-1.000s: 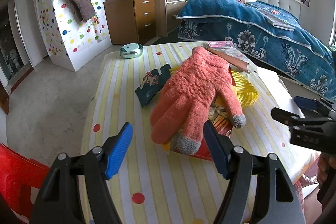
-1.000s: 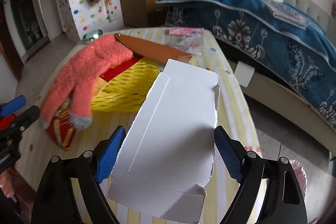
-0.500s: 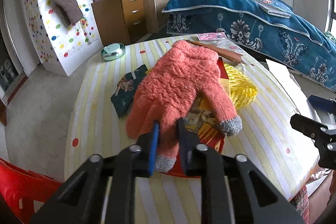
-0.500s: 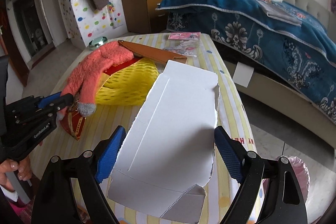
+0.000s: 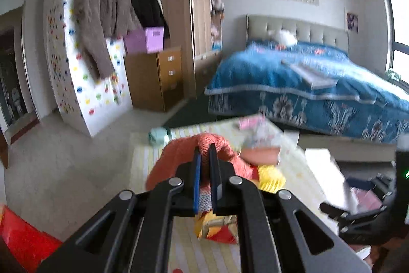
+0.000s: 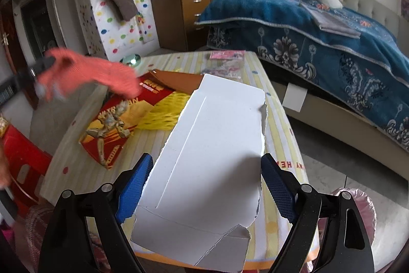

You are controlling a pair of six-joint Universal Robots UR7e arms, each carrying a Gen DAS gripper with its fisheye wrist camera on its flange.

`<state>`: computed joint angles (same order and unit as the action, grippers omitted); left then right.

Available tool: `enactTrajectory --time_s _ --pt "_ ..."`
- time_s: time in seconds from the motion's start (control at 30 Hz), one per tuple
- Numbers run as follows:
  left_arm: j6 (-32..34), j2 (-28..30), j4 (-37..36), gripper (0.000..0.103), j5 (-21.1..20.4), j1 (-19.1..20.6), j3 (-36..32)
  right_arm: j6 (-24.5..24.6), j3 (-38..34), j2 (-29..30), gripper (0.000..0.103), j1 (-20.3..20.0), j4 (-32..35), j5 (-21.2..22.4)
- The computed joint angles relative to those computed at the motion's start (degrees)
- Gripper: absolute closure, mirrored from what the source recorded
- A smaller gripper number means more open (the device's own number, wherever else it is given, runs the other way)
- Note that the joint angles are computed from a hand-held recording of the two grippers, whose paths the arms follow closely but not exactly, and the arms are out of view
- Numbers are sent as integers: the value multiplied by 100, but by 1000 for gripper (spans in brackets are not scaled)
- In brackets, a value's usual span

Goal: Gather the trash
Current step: 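Carry the glove and box over the bin and open both grippers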

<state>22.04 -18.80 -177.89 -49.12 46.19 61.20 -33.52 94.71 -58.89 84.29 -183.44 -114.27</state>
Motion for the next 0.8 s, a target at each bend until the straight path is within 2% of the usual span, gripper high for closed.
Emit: enactTrajectory --time_s 0.17,0.43,0.63,0.8 --pt "75 -211 -279 99 -282 -208 369 -18 272 -246 18 -3 -198 98" --pt "-430 -325 270 99 -869 -327 878 5 723 -651 18 -112 -428 136" --pt "-456 -104 724 99 -1210 -449 888 33 1163 -1036 18 -319 -785 -7" --pt "-430 253 1128 99 -1528 -534 566 160 1473 -1368 18 -603 -983 -91"
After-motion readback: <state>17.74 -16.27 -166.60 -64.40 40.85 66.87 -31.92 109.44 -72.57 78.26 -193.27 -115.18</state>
